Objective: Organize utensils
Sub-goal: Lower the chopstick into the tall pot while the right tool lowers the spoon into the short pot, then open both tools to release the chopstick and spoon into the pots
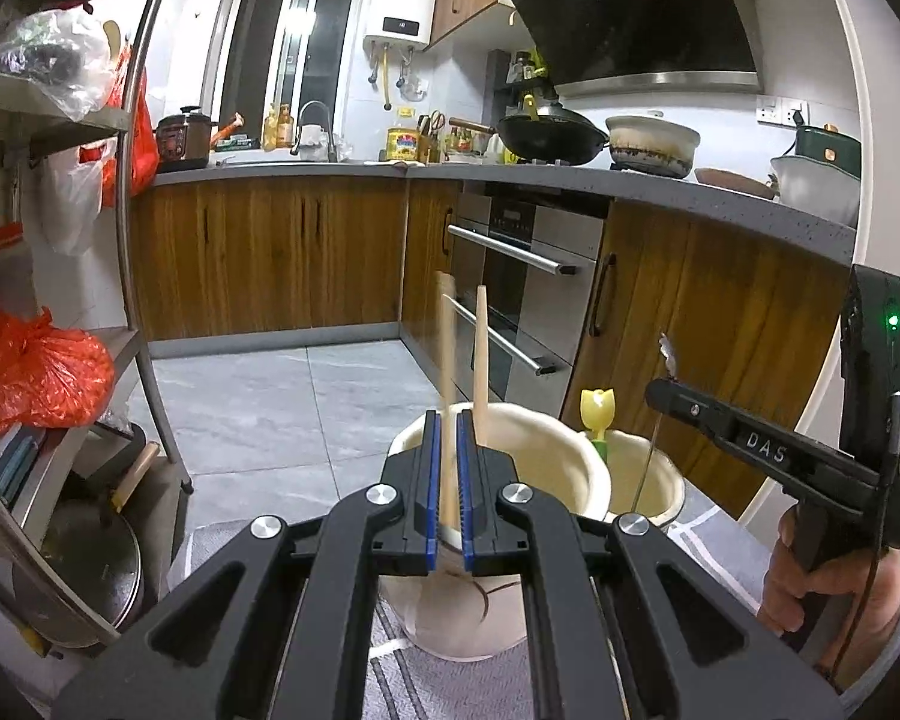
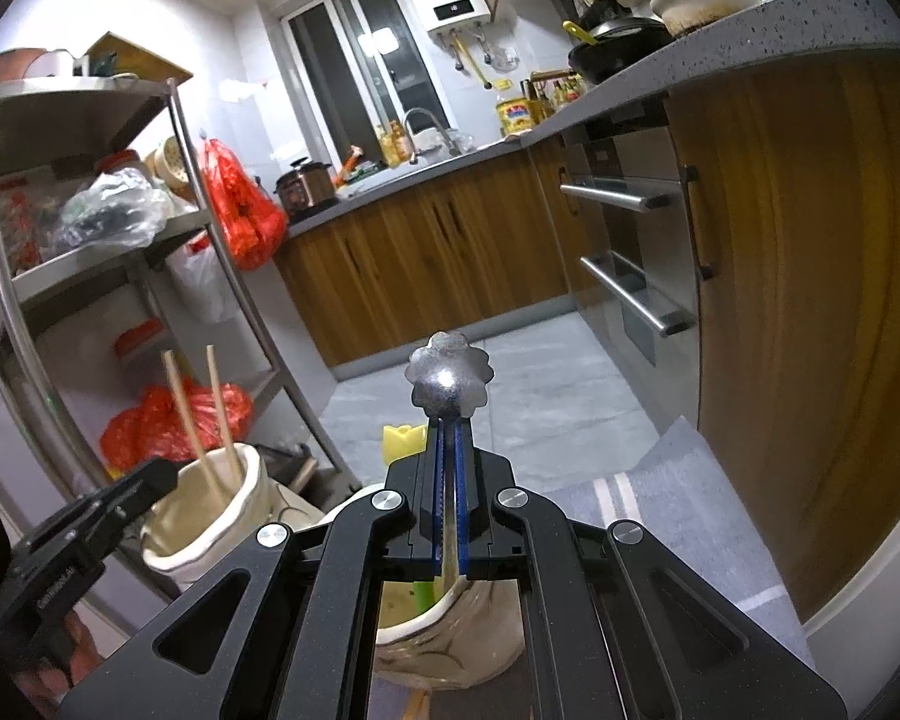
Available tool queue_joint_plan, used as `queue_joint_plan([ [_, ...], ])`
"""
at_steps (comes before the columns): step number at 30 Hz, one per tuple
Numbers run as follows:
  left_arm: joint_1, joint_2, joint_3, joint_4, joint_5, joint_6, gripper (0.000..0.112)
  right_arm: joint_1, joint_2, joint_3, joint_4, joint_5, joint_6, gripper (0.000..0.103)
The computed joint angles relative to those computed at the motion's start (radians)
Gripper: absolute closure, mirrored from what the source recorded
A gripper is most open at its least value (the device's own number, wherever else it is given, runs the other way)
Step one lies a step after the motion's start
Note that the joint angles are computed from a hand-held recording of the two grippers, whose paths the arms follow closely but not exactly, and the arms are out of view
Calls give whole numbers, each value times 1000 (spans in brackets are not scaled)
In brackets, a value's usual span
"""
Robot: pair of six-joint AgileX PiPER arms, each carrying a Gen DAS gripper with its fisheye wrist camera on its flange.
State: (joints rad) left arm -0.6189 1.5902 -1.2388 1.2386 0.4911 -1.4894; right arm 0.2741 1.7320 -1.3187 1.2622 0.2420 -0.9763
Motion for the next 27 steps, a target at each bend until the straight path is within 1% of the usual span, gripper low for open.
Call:
queue_joint_plan([
  [2,-3,-5,-4,-10,8,14,108,3,-5,-4,-82,-1,77,99],
  [3,-5,-6,-8,-19,14,24,107,3,-11,-2,-119,2,114,96],
  [4,-7,-8,-11,-30,22,34,106,1,-13,-6,-140,7,135,88],
  [5,-8,-13,-11,-40,27,43,106,0,-19,0,-136,8,135,84],
  [6,-10,-17,-11,-49,34,51,106,-1,-22,5,-112,5,113,75],
  [8,-16,-23,-13,-59,48,62,104,-11,-49,39,-4,3,10,67],
  [9,-21,-33,-7,-56,58,60,103,-14,-63,53,16,1,-11,60],
  [10,-23,-41,-1,-53,63,58,94,-20,-72,60,29,6,-26,51],
  [11,-28,-53,10,-40,71,41,82,-25,-82,72,60,11,-58,47],
  [13,-38,-73,28,-19,80,12,74,-34,-109,96,106,21,-108,31],
  [15,-43,-89,40,-25,85,15,69,-40,-141,123,128,24,-144,22],
  [16,-48,-96,43,-29,92,20,64,-43,-152,133,141,28,-166,17],
  [17,-55,-104,49,-27,103,18,56,-46,-168,145,141,29,-176,14],
  [18,-64,-115,57,-16,117,9,54,-47,-185,159,138,26,-184,8],
  [20,-79,-136,72,-2,136,-4,42,-51,-214,179,115,19,-179,6],
  [21,-84,-147,80,3,140,-11,40,-52,-229,189,94,13,-167,5],
  [23,-101,-167,94,18,156,-30,27,-57,-253,206,57,-1,-143,5],
  [26,-131,-186,104,27,181,-26,16,-62,-288,235,15,-32,-118,5],
  [27,-141,-187,104,30,191,-22,15,-62,-303,247,-30,-49,-83,5],
])
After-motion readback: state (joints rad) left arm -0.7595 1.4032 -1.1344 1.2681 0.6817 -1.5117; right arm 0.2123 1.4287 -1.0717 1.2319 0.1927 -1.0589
